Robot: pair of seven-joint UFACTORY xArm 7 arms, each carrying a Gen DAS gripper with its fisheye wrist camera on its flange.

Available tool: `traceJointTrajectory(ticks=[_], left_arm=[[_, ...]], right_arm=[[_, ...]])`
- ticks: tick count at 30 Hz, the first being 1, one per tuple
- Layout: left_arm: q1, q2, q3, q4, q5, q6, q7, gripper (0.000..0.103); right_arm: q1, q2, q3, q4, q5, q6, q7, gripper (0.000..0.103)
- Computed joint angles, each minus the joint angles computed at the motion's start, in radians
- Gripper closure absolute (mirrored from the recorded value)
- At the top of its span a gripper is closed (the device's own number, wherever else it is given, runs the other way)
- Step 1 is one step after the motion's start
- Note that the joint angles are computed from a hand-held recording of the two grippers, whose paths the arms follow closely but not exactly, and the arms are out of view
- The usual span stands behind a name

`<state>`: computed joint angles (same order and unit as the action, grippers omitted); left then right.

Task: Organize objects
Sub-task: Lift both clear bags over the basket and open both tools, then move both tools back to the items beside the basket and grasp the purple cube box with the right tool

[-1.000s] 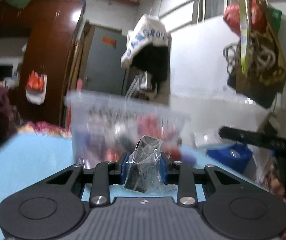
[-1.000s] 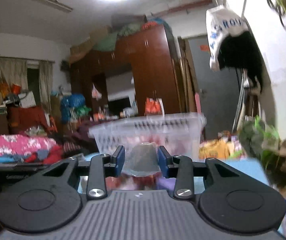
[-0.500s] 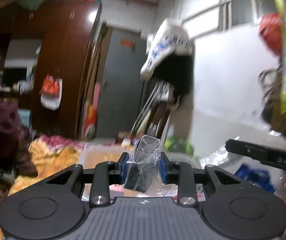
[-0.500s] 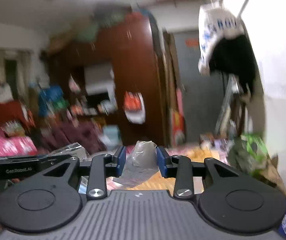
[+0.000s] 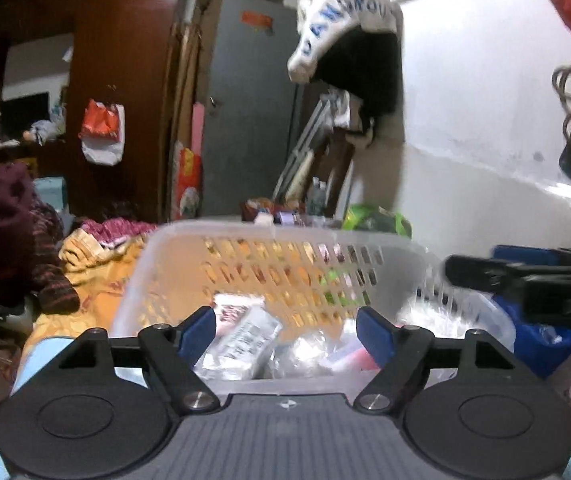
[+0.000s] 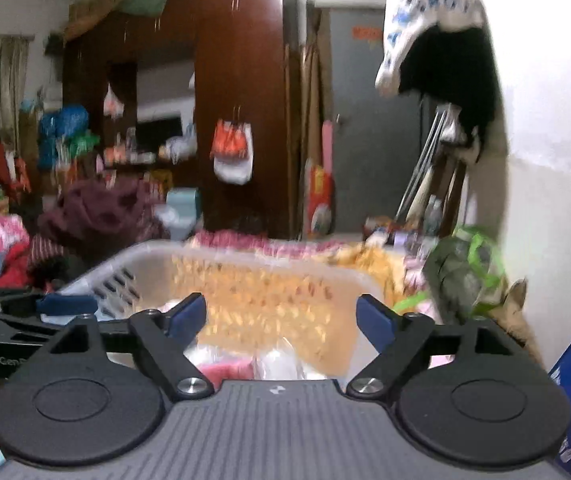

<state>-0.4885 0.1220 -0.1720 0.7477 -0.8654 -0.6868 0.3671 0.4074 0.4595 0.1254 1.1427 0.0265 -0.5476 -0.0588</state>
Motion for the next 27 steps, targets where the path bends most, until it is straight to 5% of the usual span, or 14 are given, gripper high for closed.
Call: traceJointTrajectory(ticks=[2,5,7,9,11,13,15,21,23,27], left_arm=[[0.011,-0.052,-0.015,-0.104,0.118,-0.092,-0.136,0.021],[0.011,-0.113,-0.046,-0.288,0.237,-0.283,-0.286,0.008],[0.000,-0.112,-0.060,-0.386,0.263,-0.373,-0.380,0.008],[0.034,-0.080,-0.037,-0.465,0.421,-0.450,-0.552,0.008],[0.068,-0.057,-0.015,-0.498,0.505,-0.437,-0.654,0.008],[0.068,-0.046,-0.019,-0.484,0.448,-0.372,-0.641,0.008],[0.057,-0.039,-0.024,-0.460,0.380,-0.321,-0.600,0.008],[0.030,-0.042,-0.032,-0.392,0.267,-0.160,-0.459,0.008],[0.024,-0.032,-0.030,-0.382,0.253,-0.142,-0.429,0.008],[0.012,-0.027,-0.029,-0.368,0.222,-0.101,-0.406,0.008]], right_arm=[[-0.125,-0.044,0.080,-0.106,-0.166,-0.132,0.122,0.007],[-0.171,-0.087,0.059,-0.292,-0.275,-0.381,0.175,0.000],[-0.221,-0.091,0.058,-0.384,-0.339,-0.435,0.212,0.000],[-0.249,-0.078,0.031,-0.388,-0.448,-0.359,0.318,0.000],[-0.324,-0.014,0.043,-0.324,-0.632,-0.275,0.453,0.002],[-0.353,0.034,0.061,-0.258,-0.713,-0.171,0.529,0.021],[-0.397,0.074,0.100,-0.195,-0.803,-0.102,0.611,0.026],[-0.412,0.123,0.139,-0.131,-0.839,-0.094,0.671,0.026],[-0.363,0.114,0.114,-0.132,-0.787,-0.073,0.621,0.027],[-0.373,0.112,0.114,-0.150,-0.774,-0.086,0.576,0.043]])
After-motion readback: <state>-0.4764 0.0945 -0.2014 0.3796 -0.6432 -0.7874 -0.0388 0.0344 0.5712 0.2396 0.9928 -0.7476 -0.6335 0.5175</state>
